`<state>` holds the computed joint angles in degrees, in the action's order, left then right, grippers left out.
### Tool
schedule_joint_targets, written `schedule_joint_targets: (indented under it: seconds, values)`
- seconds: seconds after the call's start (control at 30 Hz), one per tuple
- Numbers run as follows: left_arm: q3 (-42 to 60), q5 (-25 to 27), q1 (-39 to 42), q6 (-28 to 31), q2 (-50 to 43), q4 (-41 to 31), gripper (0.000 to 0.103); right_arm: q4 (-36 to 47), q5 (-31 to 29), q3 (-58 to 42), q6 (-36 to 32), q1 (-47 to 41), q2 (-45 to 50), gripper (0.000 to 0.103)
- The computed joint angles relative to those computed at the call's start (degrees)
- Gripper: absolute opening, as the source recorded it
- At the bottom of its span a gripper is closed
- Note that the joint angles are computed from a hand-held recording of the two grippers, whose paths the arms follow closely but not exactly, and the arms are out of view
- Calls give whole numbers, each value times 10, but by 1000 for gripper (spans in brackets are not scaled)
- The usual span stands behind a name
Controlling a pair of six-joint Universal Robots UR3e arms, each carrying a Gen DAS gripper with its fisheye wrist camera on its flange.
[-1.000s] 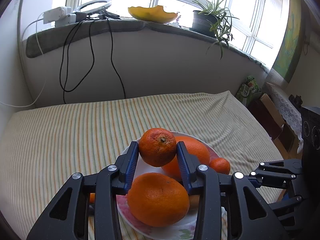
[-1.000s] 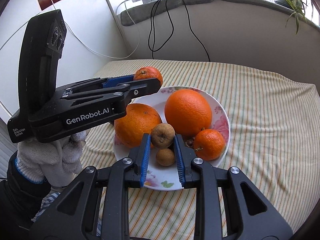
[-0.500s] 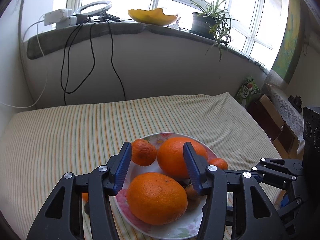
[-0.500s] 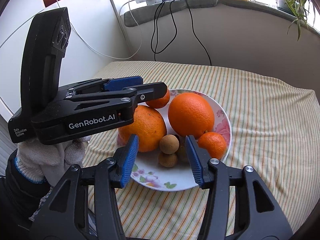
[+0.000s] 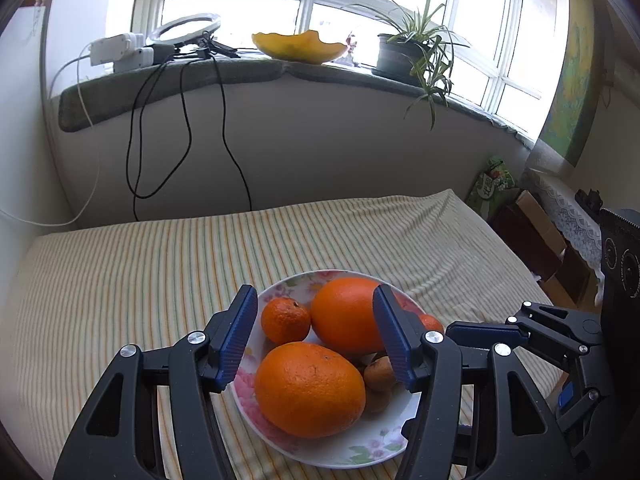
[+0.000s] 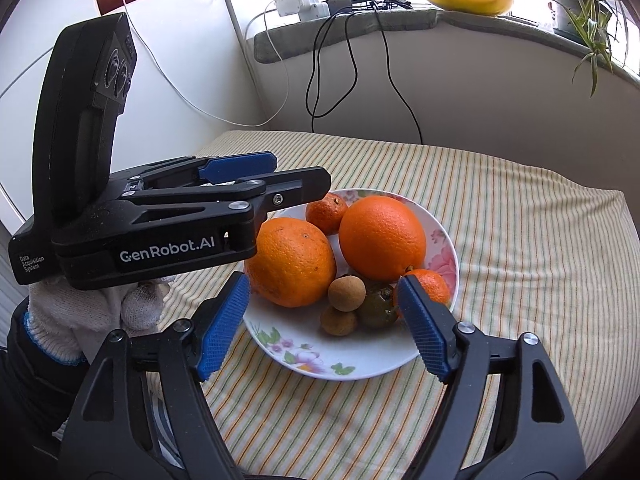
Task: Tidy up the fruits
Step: 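Withdraw both open grippers from the plate toward the remaining fruits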
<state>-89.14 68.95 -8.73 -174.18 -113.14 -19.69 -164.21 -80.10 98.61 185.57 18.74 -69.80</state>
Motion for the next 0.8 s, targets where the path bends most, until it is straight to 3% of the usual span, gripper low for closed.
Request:
schedule_joint_targets:
  seconds: [0.8]
  values:
    - [-90, -1, 30, 6, 75, 44, 60, 27, -28, -41, -8, 28, 10, 79]
